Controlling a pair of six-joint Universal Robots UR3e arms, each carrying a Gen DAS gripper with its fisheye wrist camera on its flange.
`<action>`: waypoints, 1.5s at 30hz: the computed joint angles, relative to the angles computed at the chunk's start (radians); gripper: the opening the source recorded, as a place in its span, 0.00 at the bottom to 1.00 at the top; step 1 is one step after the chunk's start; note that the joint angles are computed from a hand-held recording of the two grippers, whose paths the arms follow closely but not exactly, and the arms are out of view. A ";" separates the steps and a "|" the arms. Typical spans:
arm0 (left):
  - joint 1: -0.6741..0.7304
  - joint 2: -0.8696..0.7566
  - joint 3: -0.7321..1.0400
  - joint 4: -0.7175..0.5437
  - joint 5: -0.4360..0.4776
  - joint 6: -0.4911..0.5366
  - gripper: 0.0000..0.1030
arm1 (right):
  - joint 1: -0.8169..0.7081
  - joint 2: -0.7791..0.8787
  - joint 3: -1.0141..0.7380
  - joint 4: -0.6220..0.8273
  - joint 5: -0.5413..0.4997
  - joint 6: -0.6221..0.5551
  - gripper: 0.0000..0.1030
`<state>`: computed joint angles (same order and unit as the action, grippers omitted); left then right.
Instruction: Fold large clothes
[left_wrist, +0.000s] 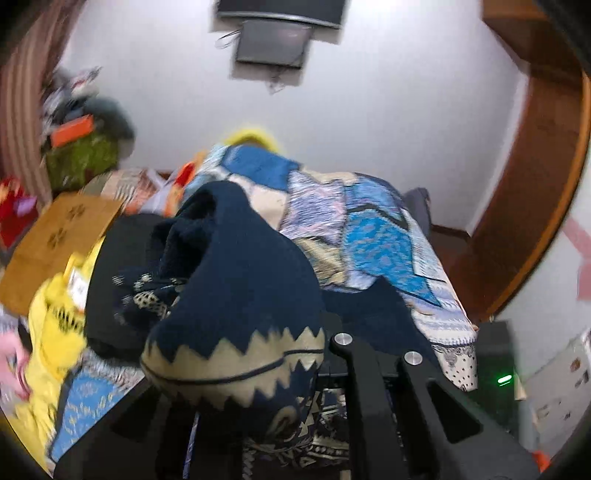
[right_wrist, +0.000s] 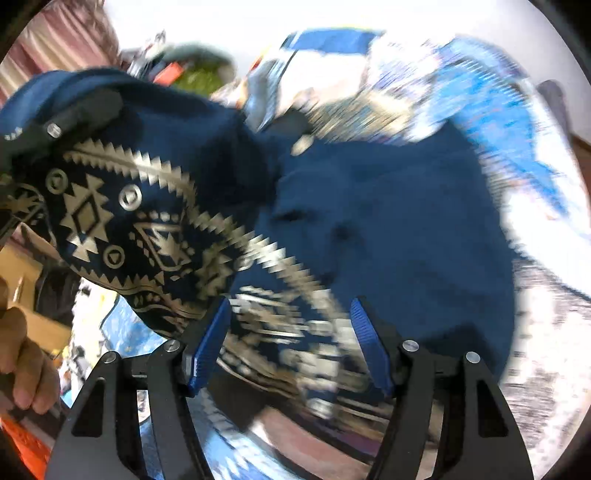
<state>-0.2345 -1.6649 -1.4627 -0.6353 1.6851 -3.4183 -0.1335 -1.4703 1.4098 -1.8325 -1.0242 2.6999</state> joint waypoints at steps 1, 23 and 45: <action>-0.053 -0.056 0.078 -0.017 0.037 0.025 0.09 | -0.051 -0.046 0.035 -0.011 0.005 -0.024 0.62; -0.225 -0.301 0.286 -0.332 -0.271 0.198 0.44 | -0.632 -0.369 0.199 0.158 0.058 -0.265 0.63; -0.005 -0.064 -0.167 -0.109 -0.228 0.150 0.78 | -0.357 -0.247 0.357 -0.019 -0.102 -0.237 0.71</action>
